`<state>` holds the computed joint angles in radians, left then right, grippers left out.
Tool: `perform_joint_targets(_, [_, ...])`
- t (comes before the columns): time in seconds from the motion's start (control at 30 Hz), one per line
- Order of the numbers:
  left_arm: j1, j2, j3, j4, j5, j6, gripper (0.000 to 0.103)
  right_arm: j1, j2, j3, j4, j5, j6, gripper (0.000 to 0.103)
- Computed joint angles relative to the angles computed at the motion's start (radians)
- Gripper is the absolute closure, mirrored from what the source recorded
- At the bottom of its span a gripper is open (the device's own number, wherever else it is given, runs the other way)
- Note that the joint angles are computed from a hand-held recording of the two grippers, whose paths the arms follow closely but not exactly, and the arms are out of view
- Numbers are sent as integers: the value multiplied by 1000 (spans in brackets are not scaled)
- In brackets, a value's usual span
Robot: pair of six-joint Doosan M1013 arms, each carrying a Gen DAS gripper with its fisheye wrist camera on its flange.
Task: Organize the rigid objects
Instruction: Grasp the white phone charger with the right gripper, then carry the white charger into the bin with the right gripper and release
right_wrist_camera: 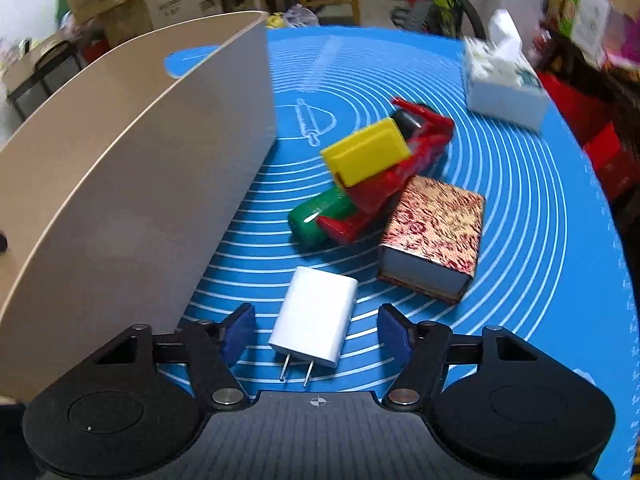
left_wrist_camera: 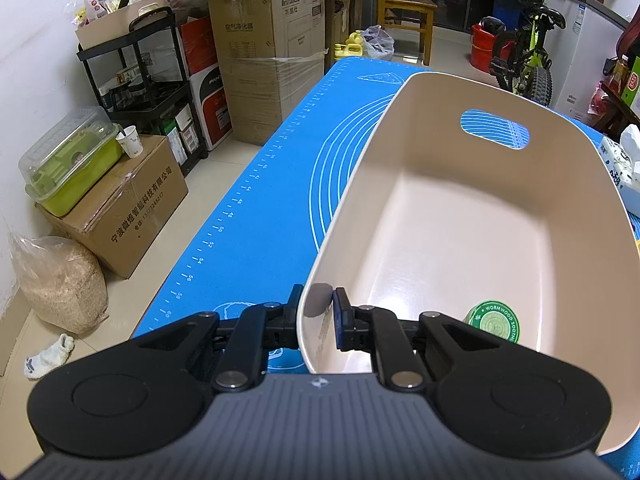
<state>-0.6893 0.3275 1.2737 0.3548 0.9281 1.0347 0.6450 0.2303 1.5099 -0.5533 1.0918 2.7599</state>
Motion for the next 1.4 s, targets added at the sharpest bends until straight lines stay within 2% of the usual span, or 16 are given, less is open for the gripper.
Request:
perform_joint_targets(0.07, [0,1,-2,0,2,-1,86,2,-2,0,-3,5,-8,48])
perform_joint_targets(0.1, [0,1,-4,1,3,-1,86,2,-3,0,-4,10,-2,56])
perform_joint_targets(0.2, [-1,2,-6,3,5,-1,86,-5,-14,9,13,1,21,61])
perform_joint_targets(0.37, [-1,2,-5,3,4,-1,86,-2,-13,3,17,7,-8,61])
perform_joint_targets(0.57, [-1,2,-5,4,4,-2,86,6,-35,9,-16,-25,31,61])
perform_joint_targets(1.0, [-1,2,-4,5,4,-2,86,49,-85,1,-249,-76,194,61])
perform_joint_targets(1.17, [-1,2,-4,4,4,-2,86,71,-82,-16,-360,-84,256,60])
perform_joint_targets(1.4, [1,0,-1,-1,2,-1,86,78,-65,-42,-424,-116,302,60])
